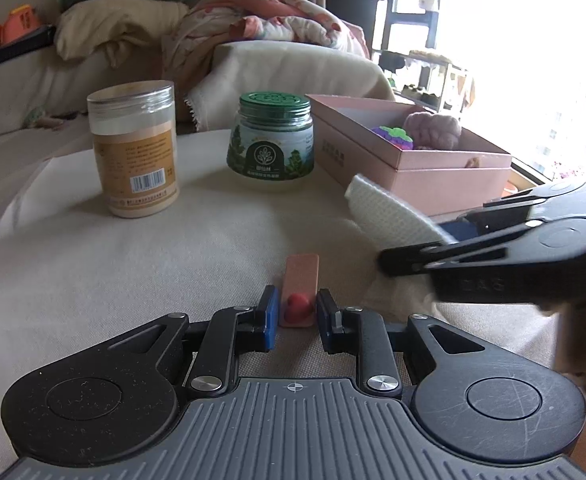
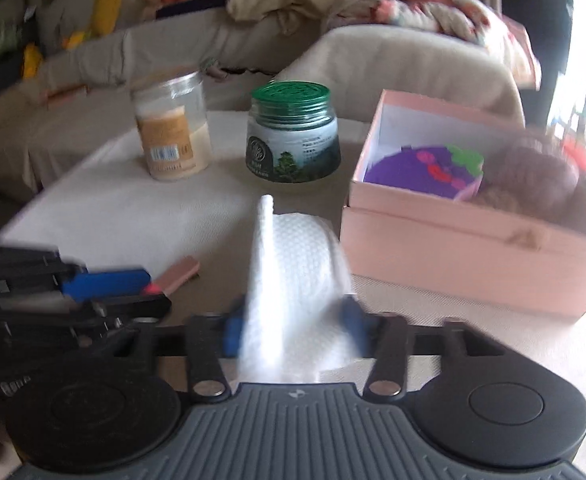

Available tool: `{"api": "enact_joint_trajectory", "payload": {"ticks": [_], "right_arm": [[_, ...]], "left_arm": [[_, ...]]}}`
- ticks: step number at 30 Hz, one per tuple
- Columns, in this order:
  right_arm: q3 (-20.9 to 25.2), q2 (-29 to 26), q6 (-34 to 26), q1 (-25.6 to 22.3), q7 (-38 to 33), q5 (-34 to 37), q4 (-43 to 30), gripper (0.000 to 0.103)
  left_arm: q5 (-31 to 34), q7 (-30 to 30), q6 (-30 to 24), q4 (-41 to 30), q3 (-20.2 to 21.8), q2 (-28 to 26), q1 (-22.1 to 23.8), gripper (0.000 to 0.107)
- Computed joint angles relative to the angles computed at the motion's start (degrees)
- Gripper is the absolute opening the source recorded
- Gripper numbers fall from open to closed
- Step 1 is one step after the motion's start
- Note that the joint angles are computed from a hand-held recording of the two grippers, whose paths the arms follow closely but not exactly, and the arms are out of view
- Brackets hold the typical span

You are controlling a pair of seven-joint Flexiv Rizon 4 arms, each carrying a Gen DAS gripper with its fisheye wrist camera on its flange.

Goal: Organize soft objects
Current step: 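Carry the eraser and tissue into the pink box and open both tools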

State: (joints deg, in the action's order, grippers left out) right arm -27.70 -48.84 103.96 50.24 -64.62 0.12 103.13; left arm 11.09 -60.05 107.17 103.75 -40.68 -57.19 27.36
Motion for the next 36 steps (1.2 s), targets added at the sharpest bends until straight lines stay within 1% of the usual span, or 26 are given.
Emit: {"api": "enact_joint_trajectory", "payload": {"ticks": [1, 2, 3, 7, 8, 11, 13, 17, 20, 21, 22, 23, 24, 25, 26, 27, 28, 29, 30, 31, 32, 33, 34, 35, 36], "right_arm": [[1.98, 1.37, 0.11, -1.48, -0.59, -0.71, 0.71, 0.009], [3.82, 2.89, 1.02, -2.81, -1.13, -1.00, 1.95, 0.008], [4.39, 3.84, 2.36, -3.09, -1.68, -0.71, 3.19, 0.008], [4.28, 7.74, 6.96, -1.94, -5.05, 3.05, 8.59, 0.008], [3.93, 8.51, 7.87, -1.34, -6.07, 4.35, 9.76, 0.008], [0.26, 9.99, 9.25, 3.04, -9.41, 9.23, 13.10, 0.008], [-1.71, 10.74, 9.94, 5.58, -11.48, 12.30, 15.01, 0.008], [-3.26, 12.36, 12.56, 7.82, -15.39, 17.35, 17.89, 0.008], [-3.64, 13.89, 16.00, 8.02, -18.13, 20.87, 19.15, 0.008], [-3.55, 14.44, 16.70, 7.65, -18.95, 21.59, 19.00, 0.008], [-3.71, 14.96, 17.37, 7.15, -19.88, 22.19, 18.56, 0.008], [-4.46, 15.03, 17.61, 7.09, -20.84, 23.09, 17.60, 0.008], [-5.00, 14.97, 17.73, 6.66, -21.77, 23.63, 16.39, 0.008], [-5.02, 14.75, 17.65, 5.47, -22.54, 23.55, 14.77, 0.008], [-5.02, 14.41, 16.77, 4.04, -22.96, 23.40, 12.58, 0.008], [-4.92, 13.92, 14.99, 2.36, -22.88, 23.32, 9.83, 0.008], [-5.02, 12.94, 12.67, 0.75, -22.53, 23.44, 6.47, 0.008], [-5.29, 11.51, 10.51, -0.72, -21.85, 23.21, 3.13, 0.008], [-4.60, 10.14, 7.71, -2.52, -23.55, 25.08, -1.02, 0.008], [-2.42, 8.92, 4.06, -5.61, -25.15, 26.20, -5.68, 0.010], [1.64, 8.52, -0.82, -9.61, -28.58, 27.79, -10.35, 0.013], [5.71, 8.06, -6.92, -13.61, -31.94, 29.37, -15.02, 0.016], [9.74, 7.22, -11.49, -17.61, -31.56, 27.74, -18.40, 0.021], [11.96, 5.85, -14.31, -20.33, -27.45, 23.48, -20.43, 0.022], [14.00, 4.69, -14.66, -22.75, -20.50, 15.49, -20.58, 0.022]], "left_arm": [[0.00, -0.02, 0.02, 0.00, 0.03, 0.02, -0.04, 0.025], [0.01, -0.01, 0.00, -0.03, 0.04, 0.02, -0.03, 0.025], [0.01, -0.03, 0.03, -0.01, 0.06, 0.04, -0.06, 0.025], [-0.06, -0.08, 0.43, -0.02, 1.08, 0.58, -0.90, 0.025], [-0.06, -0.07, 0.62, -0.08, 1.63, 0.82, -1.39, 0.024], [0.05, 0.27, 0.54, -0.41, 3.16, 1.65, -2.65, 0.022], [-0.20, 0.38, -0.58, -0.23, 2.83, 2.20, -2.39, 0.022], [2.29, 2.04, -0.18, 2.25, -3.34, 1.65, 2.41, 0.022], [4.57, 3.93, -1.66, 2.54, -12.00, -0.46, 7.41, 0.022], [4.74, 5.05, -2.62, 1.61, -14.49, -1.08, 8.02, 0.022], [6.36, 4.68, -3.90, -0.48, -16.33, -1.79, 7.95, 0.022], [11.43, 0.59, -6.25, -4.24, -17.62, -2.67, 7.49, 0.022], [16.83, -3.61, -9.94, -8.91, -19.93, -4.52, 7.03, 0.022], [20.01, -5.34, -14.53, -13.58, -23.09, -7.07, 6.25, 0.022], [20.53, -4.54, -19.44, -18.24, -26.35, -10.01, 4.81, 0.022], [17.32, -1.91, -23.49, -22.53, -28.05, -11.96, 2.42, 0.022], [11.96, 0.34, -27.38, -27.20, -27.88, -12.73, -0.88, 0.022], [5.46, 1.83, -30.52, -31.86, -25.85, -12.62, -4.71, 0.024], [-1.06, 3.54, -33.09, -36.53, -22.31, -12.18, -8.71, 0.024], [-5.75, 4.25, -34.16, -41.19, -18.19, -12.23, -12.71, 0.022], [-8.65, 3.64, -34.31, -45.86, -13.53, -12.56, -16.71, 0.022], [-9.92, 2.43, -35.70, -50.53, -8.86, -13.05, -19.97, 0.022], [-9.91, -0.72, -38.43, -55.19, -4.19, -13.53, -22.78, 0.022], [-13.63, -1.22, -40.25, -57.99, 0.47, -13.60, -25.12, 0.022], [-18.24, 0.06, -41.68, -58.93, 3.27, -13.48, -26.10, 0.022]]}}
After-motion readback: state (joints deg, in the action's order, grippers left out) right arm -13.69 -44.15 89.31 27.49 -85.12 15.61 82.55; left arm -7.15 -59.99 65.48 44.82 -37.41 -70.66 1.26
